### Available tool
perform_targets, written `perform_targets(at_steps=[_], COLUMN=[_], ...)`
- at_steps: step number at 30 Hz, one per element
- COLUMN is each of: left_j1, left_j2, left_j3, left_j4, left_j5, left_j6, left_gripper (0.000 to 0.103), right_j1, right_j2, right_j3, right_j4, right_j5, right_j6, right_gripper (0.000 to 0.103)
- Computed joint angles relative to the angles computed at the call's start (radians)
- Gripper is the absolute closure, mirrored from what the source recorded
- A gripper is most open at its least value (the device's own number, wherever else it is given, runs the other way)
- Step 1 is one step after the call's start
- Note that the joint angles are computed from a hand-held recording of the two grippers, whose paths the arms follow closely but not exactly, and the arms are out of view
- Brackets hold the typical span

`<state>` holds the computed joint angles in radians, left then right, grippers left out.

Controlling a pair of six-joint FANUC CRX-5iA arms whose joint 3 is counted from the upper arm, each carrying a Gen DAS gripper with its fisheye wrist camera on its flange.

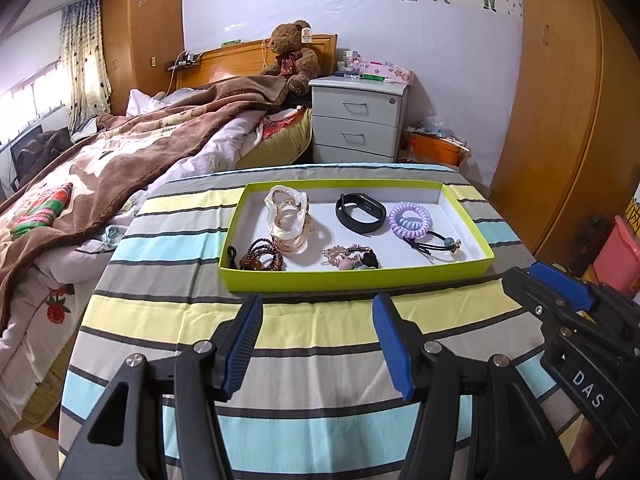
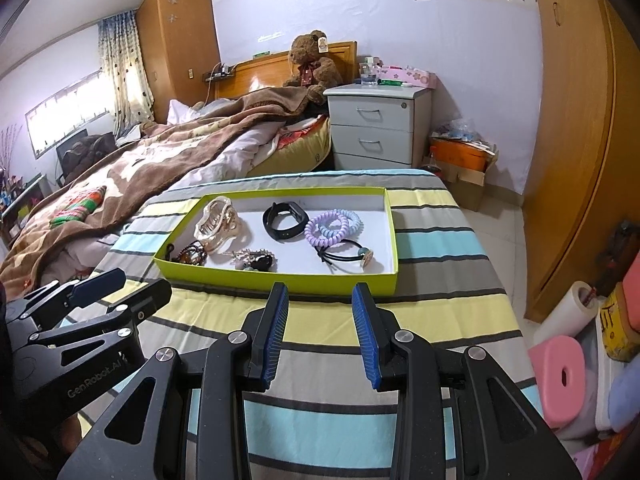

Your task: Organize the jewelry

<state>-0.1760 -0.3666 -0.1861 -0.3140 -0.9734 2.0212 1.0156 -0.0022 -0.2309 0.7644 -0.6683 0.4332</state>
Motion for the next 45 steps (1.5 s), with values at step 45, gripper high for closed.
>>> perform_targets(at_steps=[45], left_j1=[0.020], left_j2=[-0.021], left_j3=[-0.013], left_j4=[0.019], left_j5=[-0.010], left_j6=[-0.003], left_gripper=[0.044], right_j1=[0.025], right_j2=[0.002], right_j3=[0.008], right_j4=[0.001], right_j5=[-0.007], right_j6=[0.005], right_gripper=[0.069])
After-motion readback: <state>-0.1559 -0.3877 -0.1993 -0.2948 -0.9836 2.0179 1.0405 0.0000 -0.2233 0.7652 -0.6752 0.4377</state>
